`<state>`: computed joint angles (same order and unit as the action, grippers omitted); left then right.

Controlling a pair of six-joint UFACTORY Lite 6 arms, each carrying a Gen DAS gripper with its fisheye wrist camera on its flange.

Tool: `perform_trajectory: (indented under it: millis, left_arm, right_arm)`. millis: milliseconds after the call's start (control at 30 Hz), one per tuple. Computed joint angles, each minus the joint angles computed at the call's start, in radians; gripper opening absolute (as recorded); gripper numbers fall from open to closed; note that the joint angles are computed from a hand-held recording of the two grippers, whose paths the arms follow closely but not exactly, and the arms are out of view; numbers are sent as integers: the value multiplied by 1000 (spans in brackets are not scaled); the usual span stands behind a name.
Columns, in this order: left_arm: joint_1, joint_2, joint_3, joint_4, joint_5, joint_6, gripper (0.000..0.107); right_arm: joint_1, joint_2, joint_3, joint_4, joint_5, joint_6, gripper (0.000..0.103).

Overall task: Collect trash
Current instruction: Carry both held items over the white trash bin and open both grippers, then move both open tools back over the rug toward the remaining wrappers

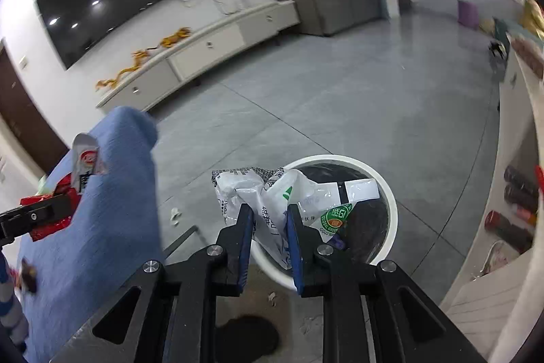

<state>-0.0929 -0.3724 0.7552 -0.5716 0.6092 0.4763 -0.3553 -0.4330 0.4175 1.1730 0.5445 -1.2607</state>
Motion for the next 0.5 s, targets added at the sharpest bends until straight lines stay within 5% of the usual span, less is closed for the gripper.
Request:
perform_trajectory:
  millis: [100,300,433,500]
  left_arm:
    - [-88,276,150,-57,-96,0,19]
    - [-153,651,410,-171,-140,52,20]
    - [-160,820,546,-256,-94,97,22]
    - [-172,891,609,-281,-78,102,38]
  right_arm:
    - [-5,207,83,166,-51,-167,19]
    - [-4,523,232,400,-97,-415,26]
    - [15,632,282,541,-155,-537,48]
    - [10,646,279,614,-171,-606,50]
